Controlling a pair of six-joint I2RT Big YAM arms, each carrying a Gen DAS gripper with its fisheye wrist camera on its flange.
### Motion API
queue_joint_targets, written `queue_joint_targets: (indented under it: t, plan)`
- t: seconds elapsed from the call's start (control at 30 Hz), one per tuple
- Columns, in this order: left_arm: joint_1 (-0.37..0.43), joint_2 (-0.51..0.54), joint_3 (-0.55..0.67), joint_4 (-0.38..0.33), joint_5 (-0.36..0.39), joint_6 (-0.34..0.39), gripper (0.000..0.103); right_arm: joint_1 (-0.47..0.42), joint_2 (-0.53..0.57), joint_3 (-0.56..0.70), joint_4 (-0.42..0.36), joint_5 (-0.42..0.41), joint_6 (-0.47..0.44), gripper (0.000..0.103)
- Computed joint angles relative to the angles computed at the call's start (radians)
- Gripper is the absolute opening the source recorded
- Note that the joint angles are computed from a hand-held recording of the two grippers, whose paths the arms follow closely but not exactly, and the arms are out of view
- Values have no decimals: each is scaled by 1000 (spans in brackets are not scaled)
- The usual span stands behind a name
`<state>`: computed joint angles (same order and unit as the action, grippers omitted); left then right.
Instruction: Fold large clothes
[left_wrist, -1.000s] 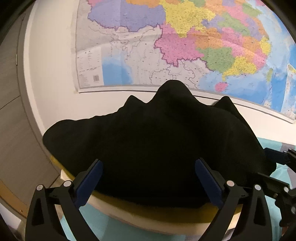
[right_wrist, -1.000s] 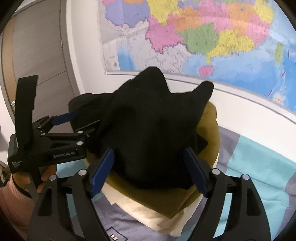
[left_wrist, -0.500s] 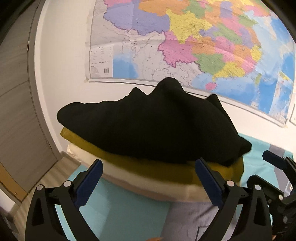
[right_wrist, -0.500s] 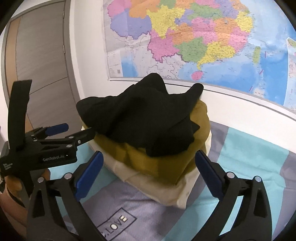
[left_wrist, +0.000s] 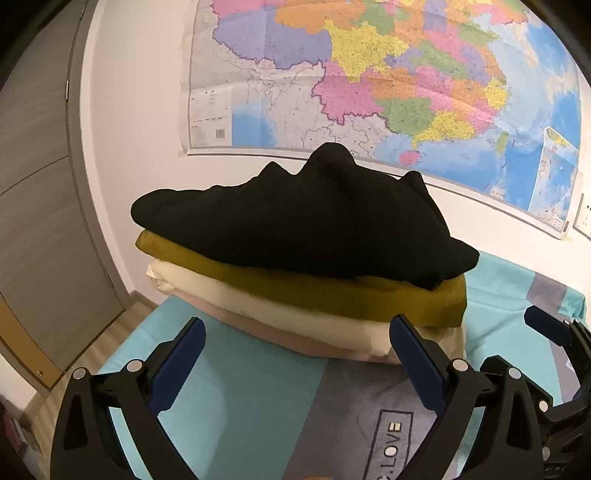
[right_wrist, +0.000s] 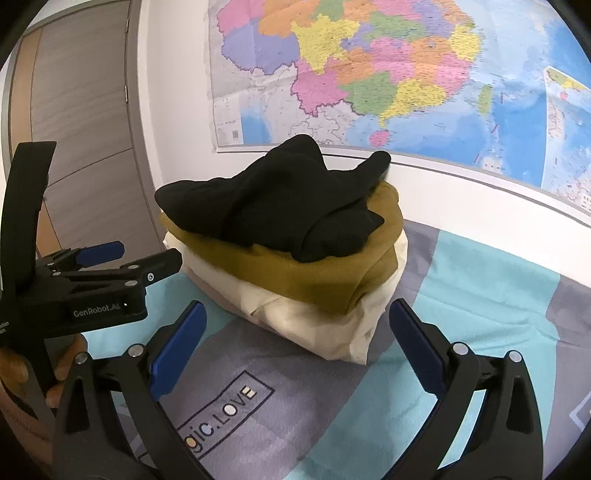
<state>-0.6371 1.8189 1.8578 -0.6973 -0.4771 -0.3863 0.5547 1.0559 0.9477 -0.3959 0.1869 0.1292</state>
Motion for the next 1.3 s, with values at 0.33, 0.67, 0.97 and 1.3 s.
queue_joint_targets:
  t: [0.33, 0.67, 0.97, 1.3]
  plan:
    - [-30, -29, -55, 5, -50, -7, 96, 19, -44, -39, -9, 12, 8, 97]
    - [-40, -48, -84, 6, -52, -13, 96, 31, -66, -51, -18, 16, 11, 98]
    - [-48, -53, -91, 13, -67, -4, 96, 34, -81, -58, -23, 15, 11, 97]
    - [-55, -59, -101, 12, -72, 1, 96, 33, -93, -64, -21, 18, 15, 98]
